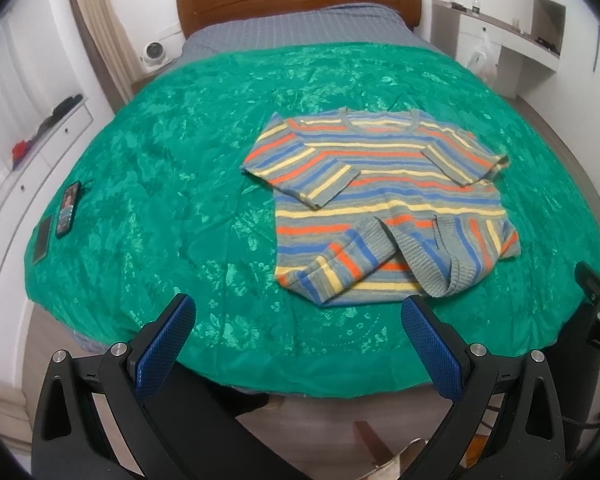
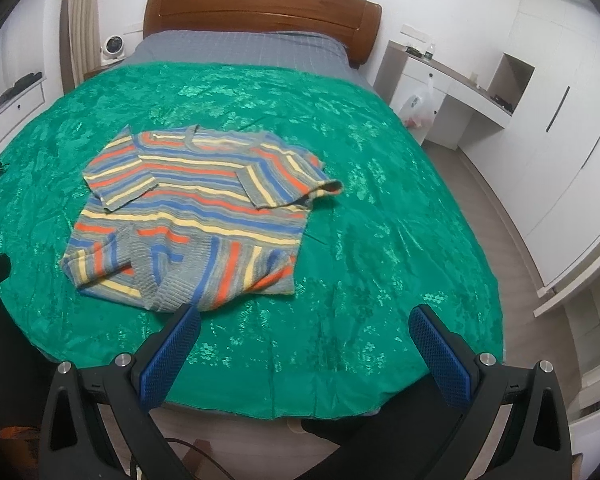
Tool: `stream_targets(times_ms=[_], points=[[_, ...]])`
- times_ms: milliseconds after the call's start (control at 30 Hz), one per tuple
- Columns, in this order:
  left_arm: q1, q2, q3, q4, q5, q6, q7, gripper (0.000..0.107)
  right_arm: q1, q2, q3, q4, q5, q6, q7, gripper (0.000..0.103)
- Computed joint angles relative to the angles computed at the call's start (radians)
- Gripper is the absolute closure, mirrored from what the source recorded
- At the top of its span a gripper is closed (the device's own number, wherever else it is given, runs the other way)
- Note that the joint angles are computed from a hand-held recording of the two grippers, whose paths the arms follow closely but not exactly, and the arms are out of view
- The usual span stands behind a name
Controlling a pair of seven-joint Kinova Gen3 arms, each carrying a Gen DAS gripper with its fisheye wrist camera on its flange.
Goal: Fold small clothes
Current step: 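Move both tools toward the hem of the striped sweater, then grasp the sweater hem with both grippers and drag it across the bed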
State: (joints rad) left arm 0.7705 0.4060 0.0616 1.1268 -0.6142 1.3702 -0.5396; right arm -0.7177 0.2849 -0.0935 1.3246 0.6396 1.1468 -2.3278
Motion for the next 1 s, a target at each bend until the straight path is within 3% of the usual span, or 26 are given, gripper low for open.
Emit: stream_targets(times_ms=[200, 333, 467, 533, 633, 667, 733, 800, 900, 933, 967, 1000], points=[[-0.015, -0.009, 0.002, 0.016, 0.017, -0.017, -0.001, 0.005, 0.003, -0.002, -0.002, 0.004, -0.007, -0.001, 0.003, 0.000], [-0.084, -0.067, 0.010, 0.113, 0.073, -0.128, 0.002, 0.005, 0.044, -0.020, -0.016, 0.026, -0.069, -0.064, 0.056, 0.000], [-0.211, -0.080, 0.027, 0.218, 0.179, -0.261, -0.105, 0.005, 0.123, -0.027, -0.032, 0.072, -0.176, -0.203, 0.176, 0.000], [-0.238, -0.057, 0.027, 0.244, 0.191, -0.303, -0.156, 0.005, 0.150, 0.011, -0.038, 0.061, -0.197, -0.231, 0.218, 0.000], [-0.284, -0.003, 0.031, 0.262, 0.235, -0.381, -0.251, 0.008, 0.160, 0.133, -0.009, -0.063, -0.282, -0.173, 0.333, 0.002], [-0.288, 0.016, 0.033, 0.261, 0.232, -0.412, -0.273, 0.014, 0.183, 0.179, -0.021, -0.109, -0.323, -0.165, 0.374, 0.003], [-0.269, 0.046, 0.012, 0.240, 0.224, -0.433, -0.318, 0.029, 0.225, 0.267, -0.050, -0.202, -0.404, -0.148, 0.441, 0.018], [-0.254, 0.079, 0.002, 0.203, 0.207, -0.448, -0.371, 0.031, 0.232, 0.342, -0.044, -0.294, -0.481, -0.120, 0.497, 0.024], [-0.244, 0.146, -0.011, 0.122, 0.221, -0.451, -0.472, 0.035, 0.200, 0.456, -0.018, -0.433, -0.513, -0.070, 0.555, 0.029], [-0.256, 0.164, -0.002, 0.097, 0.234, -0.442, -0.504, 0.057, 0.186, 0.497, -0.005, -0.480, -0.515, -0.046, 0.579, 0.041], [-0.281, 0.181, 0.026, 0.078, 0.258, -0.438, -0.544, 0.103, 0.179, 0.520, 0.005, -0.517, -0.521, -0.018, 0.595, 0.046], [-0.305, 0.183, 0.043, 0.076, 0.298, -0.441, -0.583, 0.102, 0.174, 0.528, 0.016, -0.535, -0.528, -0.002, 0.602, 0.063]])
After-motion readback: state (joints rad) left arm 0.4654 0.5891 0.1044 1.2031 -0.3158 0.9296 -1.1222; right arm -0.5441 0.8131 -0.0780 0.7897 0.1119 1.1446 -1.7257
